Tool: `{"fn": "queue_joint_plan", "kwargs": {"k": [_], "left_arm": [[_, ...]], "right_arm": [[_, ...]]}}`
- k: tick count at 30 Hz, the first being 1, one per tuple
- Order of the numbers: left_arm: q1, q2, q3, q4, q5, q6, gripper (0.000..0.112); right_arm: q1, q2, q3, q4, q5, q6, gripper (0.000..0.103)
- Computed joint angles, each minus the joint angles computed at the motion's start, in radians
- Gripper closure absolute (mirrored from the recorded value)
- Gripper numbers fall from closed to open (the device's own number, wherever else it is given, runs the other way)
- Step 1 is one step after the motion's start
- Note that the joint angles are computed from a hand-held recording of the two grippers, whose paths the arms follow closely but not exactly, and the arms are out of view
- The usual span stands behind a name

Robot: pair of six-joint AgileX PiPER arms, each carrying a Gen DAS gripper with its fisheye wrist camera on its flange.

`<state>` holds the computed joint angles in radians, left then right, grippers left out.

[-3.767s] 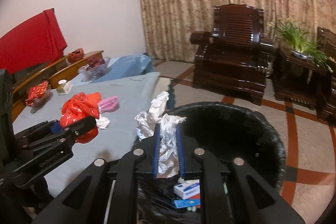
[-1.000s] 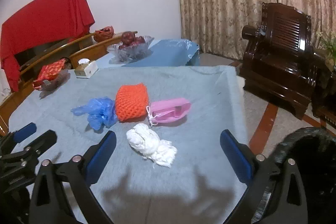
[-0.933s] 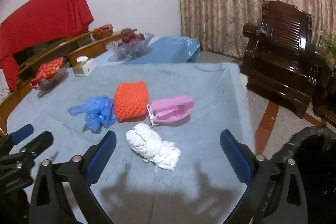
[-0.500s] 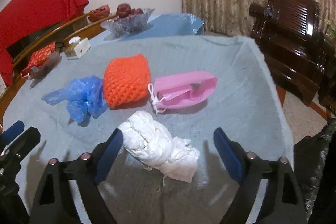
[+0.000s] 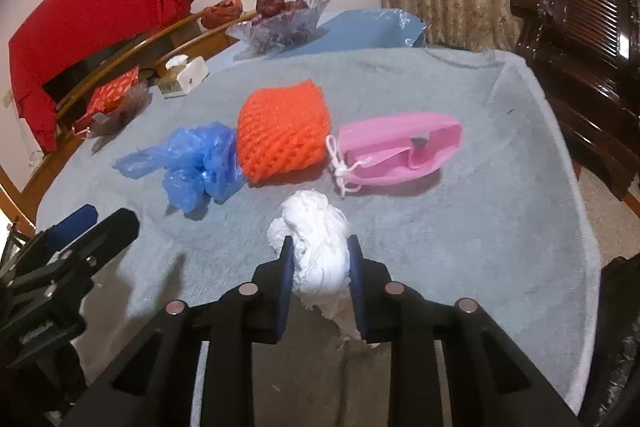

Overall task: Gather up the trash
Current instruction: 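Grasp the white tissue bundle with the right gripper and lift it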

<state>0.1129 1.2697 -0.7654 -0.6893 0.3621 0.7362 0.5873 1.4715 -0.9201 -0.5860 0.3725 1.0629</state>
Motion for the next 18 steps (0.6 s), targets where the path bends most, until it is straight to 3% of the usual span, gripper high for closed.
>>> {"fn": "queue_joint_plan", "kwargs": {"k": [4,12,16,18], "left_arm": [[-0.02,0.021,-0.018,-0.006,-0.017,-0.004,0.022],[-0.068,0.147,-0.118,0.033,-0.079,-0.043,0.022],[-0.065,0.239,-0.202,0.036,-0.057,-0.055,0.022],[-0.055,0.287,-0.252,0.016,-0.023,-0.047,0.029]], "right_arm": [[0.001,-0.041,-0.004,-0.095,0.043,0.075,0.078],[-0.062,-0.002,-0.088,-0.05,0.064,-0.028,0.078],[-0.068,0.008,-0.094,-0.046,0.06,-0.043,0.078],[-0.069,0.005,-0.083,-0.051,0.055,-0.041,0.078]]}}
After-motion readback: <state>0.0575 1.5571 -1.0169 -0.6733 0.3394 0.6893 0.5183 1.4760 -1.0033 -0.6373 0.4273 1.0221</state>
